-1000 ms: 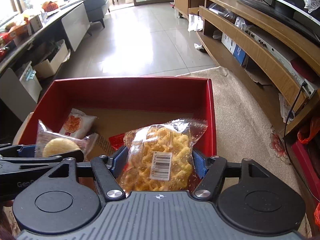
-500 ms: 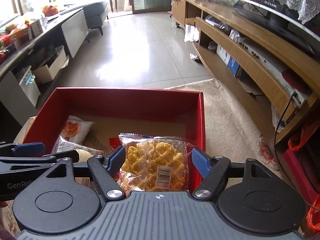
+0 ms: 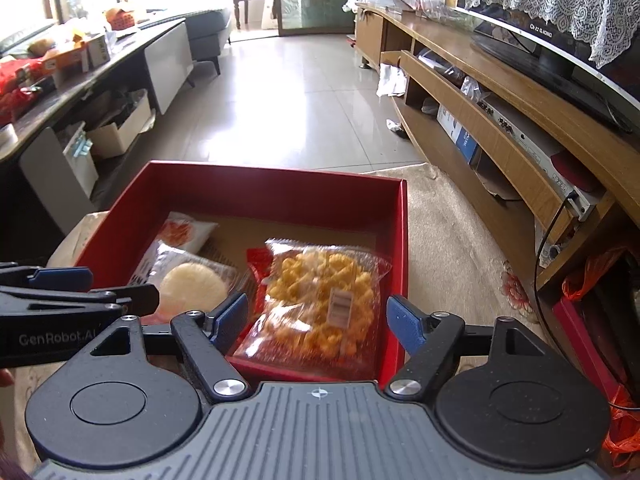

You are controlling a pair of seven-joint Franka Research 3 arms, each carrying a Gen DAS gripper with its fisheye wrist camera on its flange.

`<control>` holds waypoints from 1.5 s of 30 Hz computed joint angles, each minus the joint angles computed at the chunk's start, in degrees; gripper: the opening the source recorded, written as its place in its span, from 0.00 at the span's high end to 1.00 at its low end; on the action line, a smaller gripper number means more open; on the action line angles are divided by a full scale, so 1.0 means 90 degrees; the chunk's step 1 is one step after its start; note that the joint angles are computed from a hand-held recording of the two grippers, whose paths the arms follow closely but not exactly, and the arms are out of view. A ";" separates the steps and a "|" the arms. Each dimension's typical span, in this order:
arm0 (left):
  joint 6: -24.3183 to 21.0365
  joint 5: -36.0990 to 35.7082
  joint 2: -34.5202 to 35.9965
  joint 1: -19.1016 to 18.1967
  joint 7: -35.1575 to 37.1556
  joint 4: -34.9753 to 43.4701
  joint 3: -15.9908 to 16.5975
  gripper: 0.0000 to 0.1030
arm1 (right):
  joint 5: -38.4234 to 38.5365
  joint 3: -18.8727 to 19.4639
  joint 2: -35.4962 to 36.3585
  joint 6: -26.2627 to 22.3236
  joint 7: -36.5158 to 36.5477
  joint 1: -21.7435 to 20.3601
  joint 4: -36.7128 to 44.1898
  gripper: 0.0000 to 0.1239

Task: Organize snacks
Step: 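Lower the bread bun and chip bag into the red box and open both tools, then move both tools back toward the remaining snacks on the table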

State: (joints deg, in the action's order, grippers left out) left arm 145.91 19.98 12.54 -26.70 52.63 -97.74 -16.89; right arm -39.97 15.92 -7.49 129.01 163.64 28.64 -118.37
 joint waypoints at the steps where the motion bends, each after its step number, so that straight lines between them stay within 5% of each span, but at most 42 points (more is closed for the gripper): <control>1: 0.0023 -0.0035 -0.0067 0.0017 0.0024 -0.0080 -0.0010 0.37 | -0.0005 0.0020 -0.0025 -0.0012 0.0018 0.0018 -0.0016 0.34; 23: 0.0240 -0.0458 -0.1230 0.0167 0.0305 -0.1642 -0.0175 0.35 | 0.0506 0.0320 -0.0298 -0.0159 -0.0152 0.0279 -0.0353 0.31; 45: -0.0121 -0.1462 -0.2017 0.0139 0.0239 -0.2807 -0.0179 0.29 | 0.1166 0.0369 -0.0366 -0.0206 -0.0710 0.0499 -0.0562 0.30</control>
State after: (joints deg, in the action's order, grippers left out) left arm 144.82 6.82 -5.61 -25.45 54.79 -123.00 -18.50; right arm -29.48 19.25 -10.79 127.16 157.25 33.13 -123.42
